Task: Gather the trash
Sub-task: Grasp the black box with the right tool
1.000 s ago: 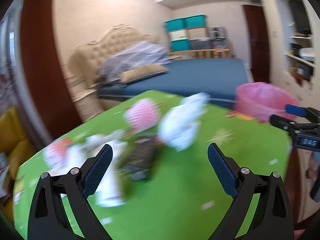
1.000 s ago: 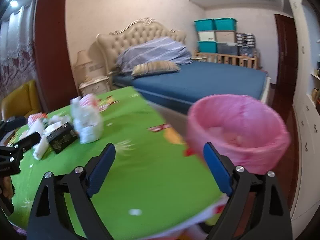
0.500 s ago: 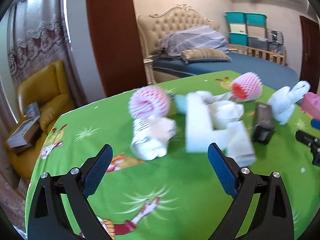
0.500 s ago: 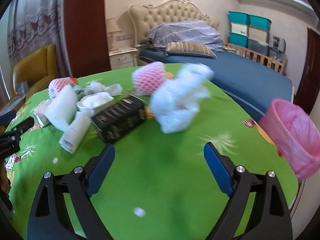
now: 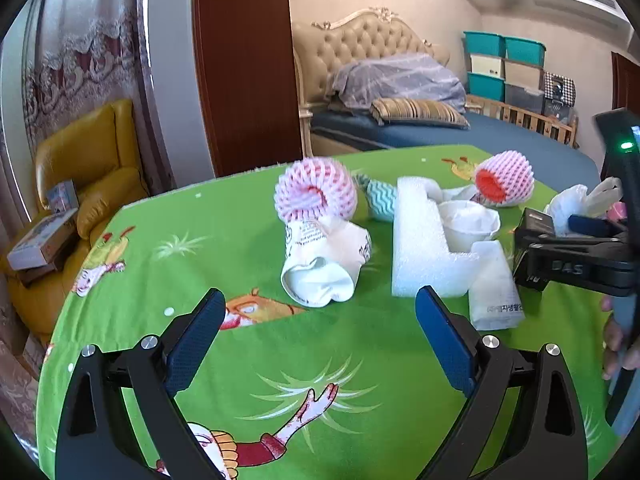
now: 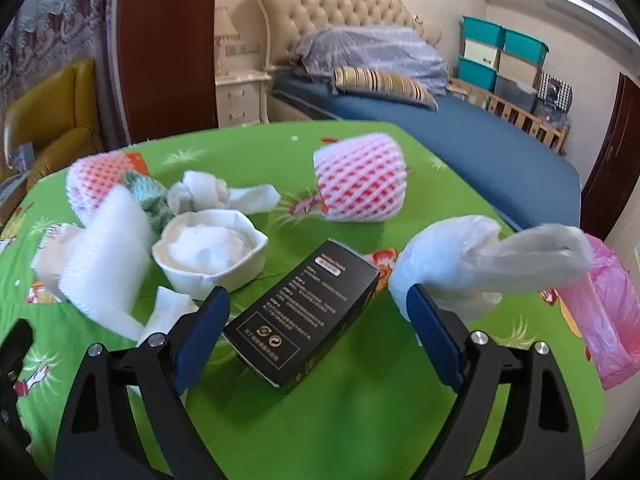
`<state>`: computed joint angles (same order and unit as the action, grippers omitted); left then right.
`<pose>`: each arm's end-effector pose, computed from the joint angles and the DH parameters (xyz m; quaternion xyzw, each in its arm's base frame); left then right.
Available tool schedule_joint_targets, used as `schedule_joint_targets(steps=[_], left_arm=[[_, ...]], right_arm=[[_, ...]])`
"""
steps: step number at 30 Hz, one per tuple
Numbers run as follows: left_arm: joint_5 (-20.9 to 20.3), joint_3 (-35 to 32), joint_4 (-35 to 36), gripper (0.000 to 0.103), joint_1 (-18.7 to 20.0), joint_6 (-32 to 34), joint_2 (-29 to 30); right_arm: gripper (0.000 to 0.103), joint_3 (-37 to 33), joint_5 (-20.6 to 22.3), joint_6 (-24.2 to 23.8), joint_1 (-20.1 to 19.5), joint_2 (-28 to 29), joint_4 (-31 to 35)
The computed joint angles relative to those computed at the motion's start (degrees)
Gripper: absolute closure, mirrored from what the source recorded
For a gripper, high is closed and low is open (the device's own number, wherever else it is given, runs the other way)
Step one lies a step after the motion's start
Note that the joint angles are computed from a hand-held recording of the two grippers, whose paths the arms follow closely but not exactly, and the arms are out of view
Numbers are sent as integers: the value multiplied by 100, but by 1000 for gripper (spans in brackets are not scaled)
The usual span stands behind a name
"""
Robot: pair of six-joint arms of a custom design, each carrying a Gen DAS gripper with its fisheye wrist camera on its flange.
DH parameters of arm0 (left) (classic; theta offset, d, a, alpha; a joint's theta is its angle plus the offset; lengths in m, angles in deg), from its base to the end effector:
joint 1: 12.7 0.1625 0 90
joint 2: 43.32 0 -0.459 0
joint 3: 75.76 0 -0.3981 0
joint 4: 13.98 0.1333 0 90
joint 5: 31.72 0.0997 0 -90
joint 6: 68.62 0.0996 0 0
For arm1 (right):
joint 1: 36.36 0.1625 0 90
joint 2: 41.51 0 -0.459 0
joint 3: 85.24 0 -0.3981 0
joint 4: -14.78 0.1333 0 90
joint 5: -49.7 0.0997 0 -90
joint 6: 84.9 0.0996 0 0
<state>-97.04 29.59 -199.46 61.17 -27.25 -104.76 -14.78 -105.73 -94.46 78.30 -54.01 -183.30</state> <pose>-0.0096 -0.6625 0.3114 0.3416 0.8159 -0.3726 0.2806 0.3538 -0.6683 -0.0257 0.0054 -0.7958 0.4176 0.4385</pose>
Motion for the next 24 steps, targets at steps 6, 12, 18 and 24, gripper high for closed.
schedule_joint_targets(steps=[6,12,18,24], left_arm=[[24,80,-146,13,-60,259,29],[82,94,-228,13,-82,328,66],[127,134,-377,13,-107,514,112],[182,144,-342,13,-128,662,147]], right_arm=[[34,534,114,60,24,-309,36],[52,1226,-37,393,96,-634,20],[51,987,28,95,33,-484,-107],[51,721,199,-55,-127,-408,135]])
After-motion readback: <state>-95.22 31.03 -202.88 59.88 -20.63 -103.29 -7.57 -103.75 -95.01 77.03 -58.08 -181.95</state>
